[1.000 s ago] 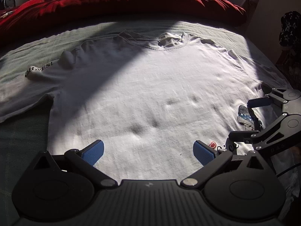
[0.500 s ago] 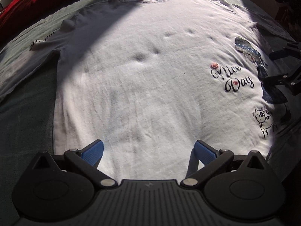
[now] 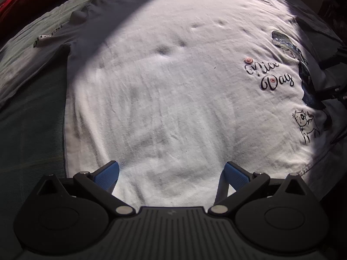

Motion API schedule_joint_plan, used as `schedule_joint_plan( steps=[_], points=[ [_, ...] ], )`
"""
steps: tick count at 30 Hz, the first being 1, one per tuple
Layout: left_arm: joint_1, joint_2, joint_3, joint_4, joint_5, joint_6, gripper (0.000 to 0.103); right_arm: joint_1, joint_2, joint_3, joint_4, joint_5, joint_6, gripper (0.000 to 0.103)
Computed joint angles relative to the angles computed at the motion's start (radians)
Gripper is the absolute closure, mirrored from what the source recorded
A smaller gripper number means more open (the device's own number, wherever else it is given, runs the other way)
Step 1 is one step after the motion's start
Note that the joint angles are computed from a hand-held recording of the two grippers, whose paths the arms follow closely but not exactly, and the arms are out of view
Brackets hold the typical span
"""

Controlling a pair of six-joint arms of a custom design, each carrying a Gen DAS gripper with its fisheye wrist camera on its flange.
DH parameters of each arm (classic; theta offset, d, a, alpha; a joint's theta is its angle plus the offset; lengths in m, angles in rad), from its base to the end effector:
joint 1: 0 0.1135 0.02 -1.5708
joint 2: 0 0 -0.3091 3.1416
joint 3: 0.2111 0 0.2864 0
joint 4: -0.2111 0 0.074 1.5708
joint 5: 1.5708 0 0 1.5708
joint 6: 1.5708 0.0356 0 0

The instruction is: Fold clothes

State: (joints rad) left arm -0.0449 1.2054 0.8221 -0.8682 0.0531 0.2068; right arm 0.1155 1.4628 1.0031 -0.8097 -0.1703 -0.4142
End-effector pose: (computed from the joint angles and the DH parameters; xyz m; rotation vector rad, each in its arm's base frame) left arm 0.2258 -0.0120 0.2491 0.3658 2.7951 -0.0379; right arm 0.2940 0.0402 0.2462 -0.7717 2.7061 0.1739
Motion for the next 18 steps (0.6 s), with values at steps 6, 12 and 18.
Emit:
schedule_joint_plan(
  steps=[6,12,18],
  points=[
    [0.003,-0.003,-0.004,0.003,0.001,0.004,0.000,0.004,0.009,0.009,-0.011,0.007,0.003,0.000],
    [0.000,-0.008,-0.008,0.009,0.000,0.001,0.000,0.003,0.005,0.003,-0.005,0.006,0.001,0.000],
    [-0.009,-0.040,-0.004,-0.036,-0.015,-0.002,0.000,0.000,0.004,0.004,-0.006,0.005,-0.002,0.000]
  ],
)
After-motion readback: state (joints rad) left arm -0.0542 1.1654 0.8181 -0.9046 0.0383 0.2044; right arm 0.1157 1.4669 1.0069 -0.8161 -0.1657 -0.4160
